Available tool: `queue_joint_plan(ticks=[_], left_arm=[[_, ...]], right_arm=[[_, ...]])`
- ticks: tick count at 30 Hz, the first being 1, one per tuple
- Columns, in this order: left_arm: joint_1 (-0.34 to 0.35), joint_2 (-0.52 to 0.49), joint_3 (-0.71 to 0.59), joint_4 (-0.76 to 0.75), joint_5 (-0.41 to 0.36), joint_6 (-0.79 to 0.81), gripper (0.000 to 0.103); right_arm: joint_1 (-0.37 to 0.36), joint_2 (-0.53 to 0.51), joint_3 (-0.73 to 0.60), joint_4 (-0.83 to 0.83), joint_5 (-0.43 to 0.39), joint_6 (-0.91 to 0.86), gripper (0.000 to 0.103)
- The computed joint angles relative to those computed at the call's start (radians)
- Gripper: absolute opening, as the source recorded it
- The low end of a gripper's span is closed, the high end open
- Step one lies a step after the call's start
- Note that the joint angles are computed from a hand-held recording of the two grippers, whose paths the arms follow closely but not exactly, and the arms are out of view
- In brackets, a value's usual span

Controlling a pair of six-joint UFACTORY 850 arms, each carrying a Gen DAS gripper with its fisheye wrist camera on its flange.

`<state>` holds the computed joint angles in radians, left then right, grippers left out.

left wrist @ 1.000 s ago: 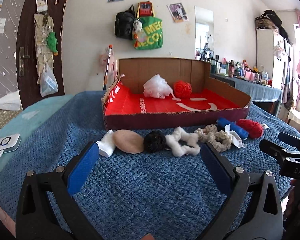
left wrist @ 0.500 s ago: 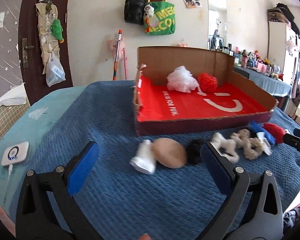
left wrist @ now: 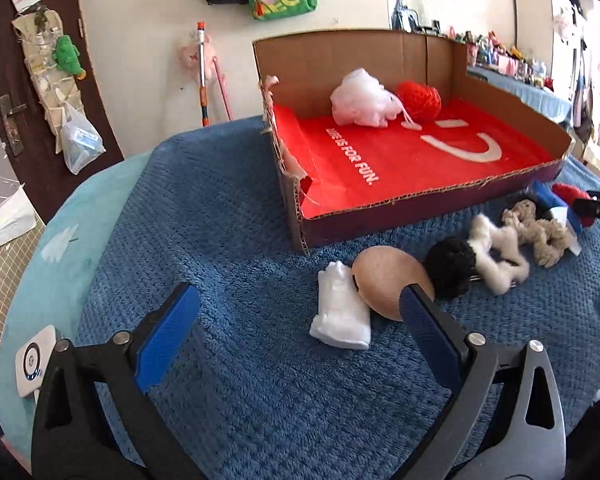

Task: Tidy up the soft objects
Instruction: 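Grasp the white folded cloth with the left tool while the right tool grasps the red yarn ball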

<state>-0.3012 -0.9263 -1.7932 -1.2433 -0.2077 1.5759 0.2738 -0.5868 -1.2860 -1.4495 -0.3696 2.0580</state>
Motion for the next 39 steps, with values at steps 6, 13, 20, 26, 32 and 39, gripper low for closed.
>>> queue_joint_plan(ticks=[6, 13, 20, 26, 32, 39], left_arm=[[0.001, -0.039, -0.060, 0.201, -0.051, -0.165, 0.083], [0.016, -0.036, -0.060, 0.277, -0.100, -0.198, 0.083], [0.018, -0.043, -0.070, 0.373, -0.096, -0.240, 0.084], [0.012, -0.075, -0.127, 0.512, -0.049, -0.377, 0.084], [0.001, -0.086, -0.138, 0.453, -0.053, -0.275, 0.076], [0.001, -0.118, -0.201, 0.446, -0.174, -0.275, 0.024]], right_arm=[[-0.003, -0.014, -0.021, 0.011, 0.025, -0.050, 0.073], [-0.007, -0.001, -0.001, -0.054, 0.047, 0.026, 0.072], [-0.018, 0.009, 0.016, -0.123, 0.077, 0.103, 0.072], [-0.009, 0.007, 0.007, -0.084, 0.035, 0.051, 0.076], [-0.008, 0.006, 0.003, -0.088, 0.023, 0.030, 0.077], [-0.011, -0.004, -0.008, -0.188, 0.107, 0.078, 0.036]])
